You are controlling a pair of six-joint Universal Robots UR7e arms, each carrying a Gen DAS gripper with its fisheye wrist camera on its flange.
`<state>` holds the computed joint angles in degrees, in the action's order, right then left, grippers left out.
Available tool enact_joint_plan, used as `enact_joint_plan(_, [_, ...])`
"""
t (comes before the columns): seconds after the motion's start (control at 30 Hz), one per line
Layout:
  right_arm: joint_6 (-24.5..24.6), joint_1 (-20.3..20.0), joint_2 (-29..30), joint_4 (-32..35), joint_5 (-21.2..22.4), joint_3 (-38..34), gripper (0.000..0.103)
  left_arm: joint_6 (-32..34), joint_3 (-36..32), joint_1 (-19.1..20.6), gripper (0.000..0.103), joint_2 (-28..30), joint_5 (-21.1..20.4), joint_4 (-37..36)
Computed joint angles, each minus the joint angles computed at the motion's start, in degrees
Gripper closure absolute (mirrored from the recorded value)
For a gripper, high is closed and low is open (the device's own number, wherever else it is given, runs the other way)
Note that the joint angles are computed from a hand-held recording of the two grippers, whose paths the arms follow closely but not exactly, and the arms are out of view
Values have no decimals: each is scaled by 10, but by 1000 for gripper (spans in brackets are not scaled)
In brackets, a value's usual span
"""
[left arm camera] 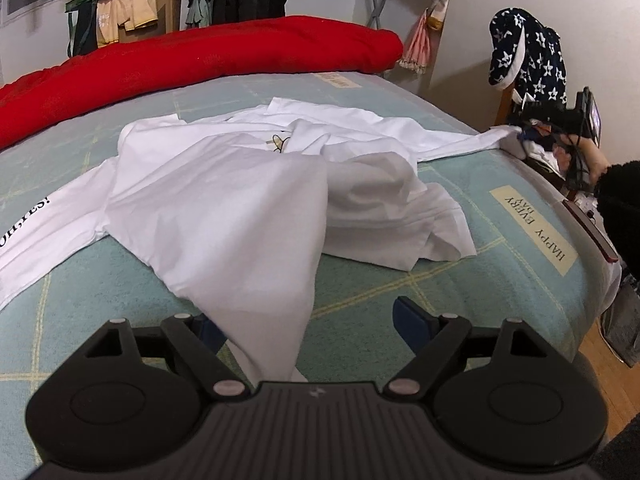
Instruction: Fold clothes
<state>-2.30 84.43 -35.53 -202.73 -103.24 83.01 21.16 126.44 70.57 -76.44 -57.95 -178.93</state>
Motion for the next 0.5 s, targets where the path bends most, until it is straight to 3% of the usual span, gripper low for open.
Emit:
enact_joint_plan(0.03, [7, -1, -2, 13, -6, 2, 49, 2, 1, -1, 19, 0, 1, -1])
enact_joint_plan(0.17, [76, -19, -4, 28, 44, 12, 34, 4, 2, -4, 19, 3, 7, -3])
enact_joint_plan(0.27, [106, -23, 6, 25, 45, 2, 37, 1, 2, -3, 18, 3, 8, -3])
enact_joint_plan(0.33, [124, -23, 14, 23, 34, -6, 65, 0, 3, -3, 18, 4, 9, -4])
enact_joint_plan(0.37, [120, -21, 17, 22, 24, -8, 93, 0, 3, -4, 18, 4, 10, -5])
enact_joint_plan(0.5, [65, 0, 16, 27, -51, -4, 95, 3, 8, -6, 18, 2, 13, -8])
